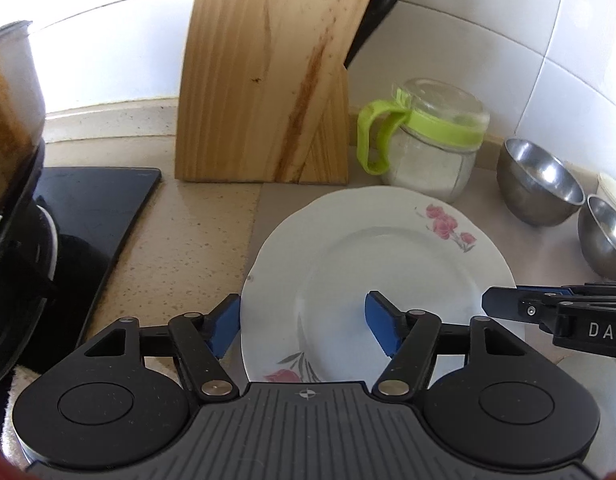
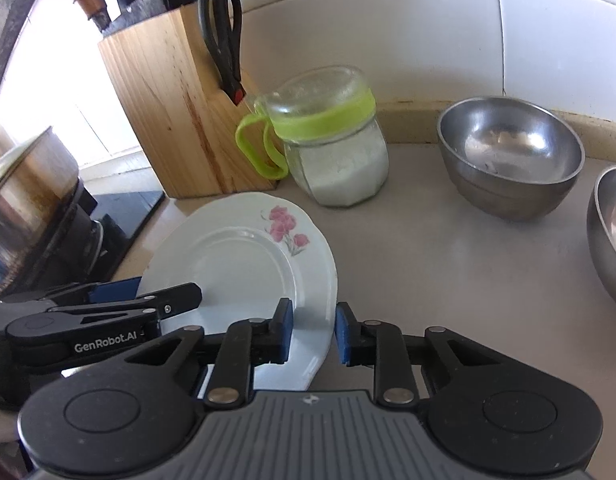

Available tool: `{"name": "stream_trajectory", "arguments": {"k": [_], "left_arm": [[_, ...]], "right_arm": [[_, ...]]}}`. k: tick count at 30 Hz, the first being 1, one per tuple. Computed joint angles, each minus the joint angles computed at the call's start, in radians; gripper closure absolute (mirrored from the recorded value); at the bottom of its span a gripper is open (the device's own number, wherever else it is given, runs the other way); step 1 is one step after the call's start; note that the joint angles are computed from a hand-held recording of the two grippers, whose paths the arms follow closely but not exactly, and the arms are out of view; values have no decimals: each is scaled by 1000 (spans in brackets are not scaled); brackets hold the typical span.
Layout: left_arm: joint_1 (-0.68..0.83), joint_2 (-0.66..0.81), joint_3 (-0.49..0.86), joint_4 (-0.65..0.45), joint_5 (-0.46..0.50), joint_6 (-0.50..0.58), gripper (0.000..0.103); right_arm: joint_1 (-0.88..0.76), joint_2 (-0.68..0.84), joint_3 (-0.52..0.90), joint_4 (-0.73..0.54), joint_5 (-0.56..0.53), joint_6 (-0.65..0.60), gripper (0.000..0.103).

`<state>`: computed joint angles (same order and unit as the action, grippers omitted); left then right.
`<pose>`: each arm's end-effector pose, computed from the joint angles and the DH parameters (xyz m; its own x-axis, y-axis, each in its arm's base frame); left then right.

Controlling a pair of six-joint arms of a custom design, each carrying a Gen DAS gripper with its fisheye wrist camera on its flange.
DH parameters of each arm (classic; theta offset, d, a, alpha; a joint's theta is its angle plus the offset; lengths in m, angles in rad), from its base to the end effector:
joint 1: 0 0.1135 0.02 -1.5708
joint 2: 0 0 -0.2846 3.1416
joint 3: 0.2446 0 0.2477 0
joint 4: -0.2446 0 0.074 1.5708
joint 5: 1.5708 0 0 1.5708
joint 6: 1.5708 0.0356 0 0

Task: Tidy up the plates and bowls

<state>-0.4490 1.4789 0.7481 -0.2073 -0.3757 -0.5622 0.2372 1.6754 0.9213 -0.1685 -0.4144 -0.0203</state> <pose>0.2545 -0.1081 0.1948 -0.7257 -0.2007 -0.6580 -0.2110 0.9753 -0.0648 0.3177 0.0915 0.1908 -0.7655 -0.2042 -0.6101 -0.4670 0.8286 0.3087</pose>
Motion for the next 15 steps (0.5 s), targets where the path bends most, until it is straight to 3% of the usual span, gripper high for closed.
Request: {"name": "stream_trajectory", "arguments": {"k": [15], "left_arm": [[-60, -58, 41, -66, -60, -6, 31]], "right_arm": [[-41, -96, -15, -42, -25, 21, 76]]}}
